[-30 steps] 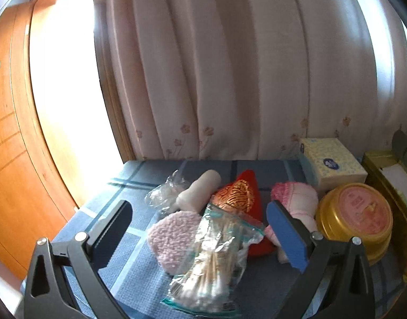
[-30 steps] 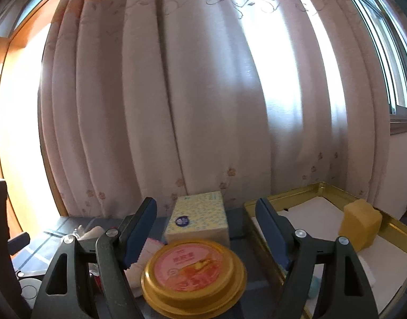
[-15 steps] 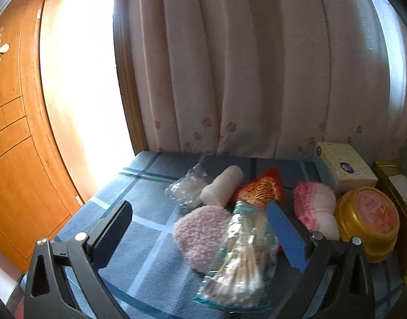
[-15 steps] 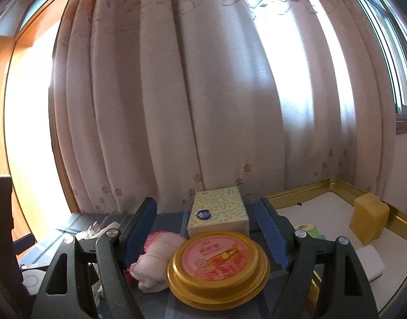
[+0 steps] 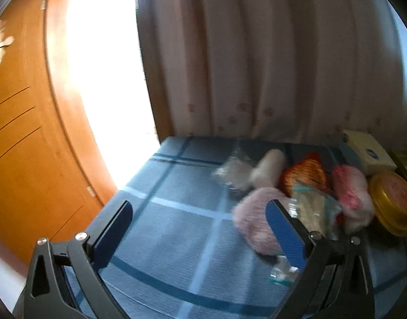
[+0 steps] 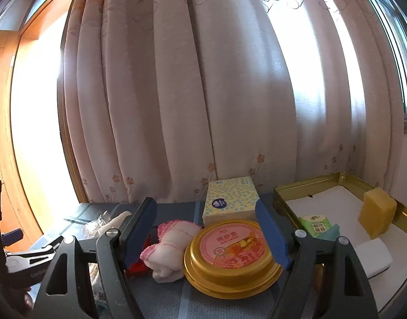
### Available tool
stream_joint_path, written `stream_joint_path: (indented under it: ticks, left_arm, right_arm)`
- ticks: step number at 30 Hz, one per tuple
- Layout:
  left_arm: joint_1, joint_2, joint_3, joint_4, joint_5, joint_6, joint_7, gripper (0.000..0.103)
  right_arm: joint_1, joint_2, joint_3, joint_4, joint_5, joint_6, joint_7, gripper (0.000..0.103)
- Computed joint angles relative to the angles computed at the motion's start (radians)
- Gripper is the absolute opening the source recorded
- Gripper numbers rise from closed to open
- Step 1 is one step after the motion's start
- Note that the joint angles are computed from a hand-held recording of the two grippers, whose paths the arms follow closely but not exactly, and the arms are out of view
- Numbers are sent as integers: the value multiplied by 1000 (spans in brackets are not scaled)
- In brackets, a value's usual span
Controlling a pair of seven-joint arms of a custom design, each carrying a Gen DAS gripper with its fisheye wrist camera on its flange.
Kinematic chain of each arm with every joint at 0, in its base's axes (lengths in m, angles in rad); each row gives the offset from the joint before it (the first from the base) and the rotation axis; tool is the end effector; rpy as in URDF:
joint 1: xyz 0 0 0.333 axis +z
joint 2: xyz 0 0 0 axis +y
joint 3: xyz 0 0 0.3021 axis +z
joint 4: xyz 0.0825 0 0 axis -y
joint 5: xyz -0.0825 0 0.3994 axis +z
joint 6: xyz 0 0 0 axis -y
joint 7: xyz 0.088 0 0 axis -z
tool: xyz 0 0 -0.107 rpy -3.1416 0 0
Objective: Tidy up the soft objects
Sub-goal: 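Grasp the clear bag of cotton swabs with the left gripper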
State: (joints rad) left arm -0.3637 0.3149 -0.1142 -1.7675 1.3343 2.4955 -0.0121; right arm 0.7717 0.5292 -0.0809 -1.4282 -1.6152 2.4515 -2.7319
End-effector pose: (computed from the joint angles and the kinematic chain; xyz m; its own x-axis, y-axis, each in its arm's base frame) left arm 0.6058 -0.3130 0.4060 0.2008 -0.9752 -0.0928 -0.5402 -0.0312 -0.8410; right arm 0.5727 0.4888 0.4267 -0.0480 -0.9947 -0.0906 -0.2339 0.0994 -0.9672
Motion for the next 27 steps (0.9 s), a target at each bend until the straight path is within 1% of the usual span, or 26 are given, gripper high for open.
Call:
stream_joint_path:
  ticks: [2, 4, 5, 6, 8, 10, 12, 14, 15, 16, 20, 21, 23, 24, 25, 26, 27]
  left_arm:
    - [9, 17, -9, 17, -18, 58, 52, 98]
    - [7, 47, -18, 48, -54, 103, 134, 94]
    - [6, 66, -23, 67, -86, 117, 186, 89]
    - [11, 93, -36, 97, -154, 119, 274, 84]
    - [8, 126, -40, 134, -239, 125, 361, 81]
    - [-1, 143, -27, 155, -282, 140, 386, 81]
    - [-11, 150, -15, 163, -322, 135, 410, 75]
    - [-4, 135, -11, 136, -349, 189, 425, 69]
    - [5, 129, -12, 119, -368, 226, 432, 69]
    - [7, 124, -10, 108, -379, 245, 437, 69]
    - [3, 127, -16, 99, -408, 299, 509, 69]
    - [-4, 131, -17, 104, -411, 294, 533, 69]
    - [-17, 145, -24, 125, -441, 245, 577, 68]
    - [-11, 156, -36, 138, -481, 221, 609, 57]
    - [0, 167, -50, 148, -529, 205, 639, 51]
    - [22, 170, -68, 141, -582, 224, 668, 47]
    - [30, 166, -66, 127, -603, 252, 669, 43]
  right_arm:
    - [1, 2, 1, 2, 4, -1, -7, 78]
    - [1, 1, 0, 2, 7, -2, -7, 78]
    - [2, 1, 0, 1, 7, -3, -3, 78]
    - [2, -1, -1, -3, 4, -2, 4, 78]
    - [0, -5, 0, -9, 5, -5, 18, 78]
    - [-3, -8, 1, -14, 7, -4, 28, 78]
    - [-6, -10, 4, -17, 14, -3, 30, 78]
    - [-9, -10, 6, -18, 19, -2, 31, 78]
    - [-9, -9, 7, -17, 22, -2, 29, 78]
    - [-12, -7, 9, -12, 30, -1, 21, 78]
    - [-8, -3, 6, -7, 44, -7, 7, 78]
    - [-6, -5, 4, -10, 39, -8, 13, 78]
    - [-6, -8, 3, -15, 36, -8, 25, 78]
    - [-9, -8, 4, -14, 40, -5, 26, 78]
    - [-14, -8, 6, -16, 47, 0, 29, 78]
    - [-16, -10, 6, -18, 50, 4, 32, 78]
    - [-19, -12, 6, -22, 52, 10, 41, 78]
